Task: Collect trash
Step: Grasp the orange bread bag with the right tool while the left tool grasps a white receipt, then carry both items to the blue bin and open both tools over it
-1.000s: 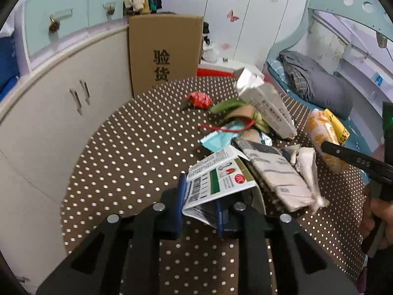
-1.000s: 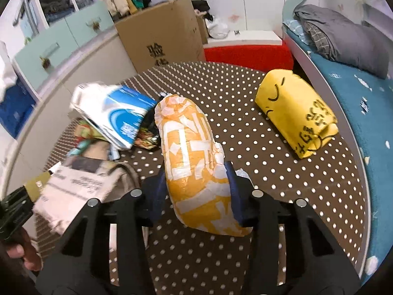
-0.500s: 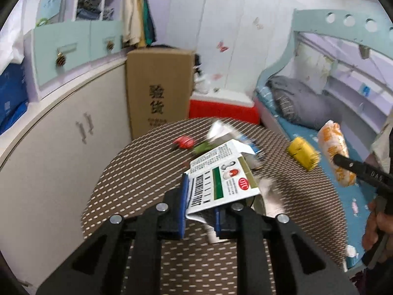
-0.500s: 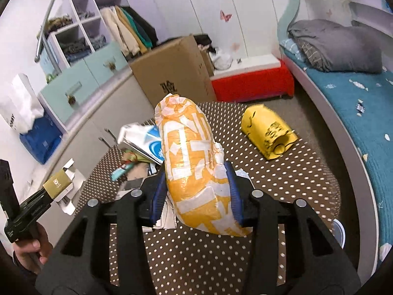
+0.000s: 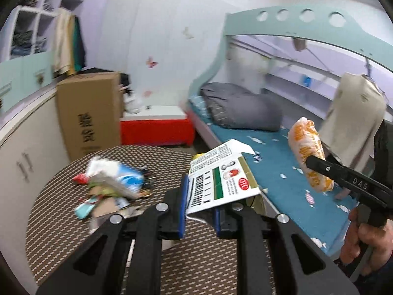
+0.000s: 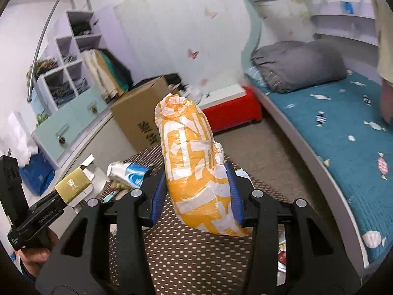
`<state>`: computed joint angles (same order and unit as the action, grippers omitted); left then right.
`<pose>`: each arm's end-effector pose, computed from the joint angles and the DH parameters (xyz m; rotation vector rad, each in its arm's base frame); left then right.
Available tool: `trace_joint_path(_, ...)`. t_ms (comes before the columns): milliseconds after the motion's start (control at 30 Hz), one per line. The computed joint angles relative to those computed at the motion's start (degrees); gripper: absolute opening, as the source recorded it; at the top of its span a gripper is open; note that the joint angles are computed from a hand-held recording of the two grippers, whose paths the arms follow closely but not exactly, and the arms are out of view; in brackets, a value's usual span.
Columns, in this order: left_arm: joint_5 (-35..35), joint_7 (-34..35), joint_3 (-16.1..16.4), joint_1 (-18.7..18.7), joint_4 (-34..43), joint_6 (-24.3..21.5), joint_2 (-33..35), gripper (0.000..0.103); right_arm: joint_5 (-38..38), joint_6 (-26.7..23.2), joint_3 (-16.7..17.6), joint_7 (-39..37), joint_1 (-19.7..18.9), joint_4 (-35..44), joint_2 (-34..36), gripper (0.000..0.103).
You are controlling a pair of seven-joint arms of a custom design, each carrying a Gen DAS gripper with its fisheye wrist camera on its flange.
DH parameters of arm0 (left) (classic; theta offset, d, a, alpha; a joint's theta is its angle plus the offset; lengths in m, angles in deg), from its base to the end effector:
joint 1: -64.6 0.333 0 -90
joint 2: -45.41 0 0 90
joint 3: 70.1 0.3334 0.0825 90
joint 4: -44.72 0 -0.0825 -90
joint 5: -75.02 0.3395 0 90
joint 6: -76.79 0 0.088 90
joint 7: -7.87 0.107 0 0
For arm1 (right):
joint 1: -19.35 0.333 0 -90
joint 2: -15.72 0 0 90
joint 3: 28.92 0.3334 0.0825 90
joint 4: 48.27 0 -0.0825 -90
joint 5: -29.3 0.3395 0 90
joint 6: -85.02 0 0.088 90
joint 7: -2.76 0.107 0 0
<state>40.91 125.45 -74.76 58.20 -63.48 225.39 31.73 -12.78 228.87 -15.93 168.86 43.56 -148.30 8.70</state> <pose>0.4764 -0.0888 0.7369 -1.4093 1.9635 -1.2658 0.4082 0.3293 0.7352 -1.2855 1.6810 -0.5934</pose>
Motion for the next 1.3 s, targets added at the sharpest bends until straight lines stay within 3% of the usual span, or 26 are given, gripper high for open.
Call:
trace_joint_path(233,-1.29,0.98,-3.71,-4.59,2.88,-1.75,2.87,0.016,0.89,-1.48,-0.47,6.17,-4.65,-12.87,-11.38,0.044)
trace_joint_path(500,3.81,-3.08,-8.82,-8.78,6.11,-5.43,9.87,0.016,10.35,0.51,-2.81,8.88,-9.18,-28.42,-18.65,0.044)
trace_joint_path(733,13.64,-10.05,-11.35,-12.41,10.54,-7.88,18.46,0.016,15.85,4.01,-4.57,7.87,-11.15,-36.63,-19.80,0.044)
trace_joint_path(1133,26.29,-17.57,-11.03,-17.94,20.62,-13.98,31.11,0.017,25.59,14.27,-8.66,3.14,-12.17,-44.93,-15.50,0.046)
trace_joint_path(1200,27.62,-18.35,-10.74,-18.67,22.51,-15.43,32.83,0.017,26.55,15.79,-8.74,2.74,-12.57,-45.37,-14.36,0.050)
trace_joint_path(1267,29.02,-19.26,-10.31,-19.37,24.14,-16.78,34.42,0.026,27.85,18.47,-9.21,2.21,-12.56,-46.39,-13.49,0.055)
trace_joint_path(1300,30.07,-19.99,-9.93,-19.84,24.89,-17.37,35.14,0.049,29.05,19.54,-9.63,2.11,-12.38,-46.92,-12.89,0.065)
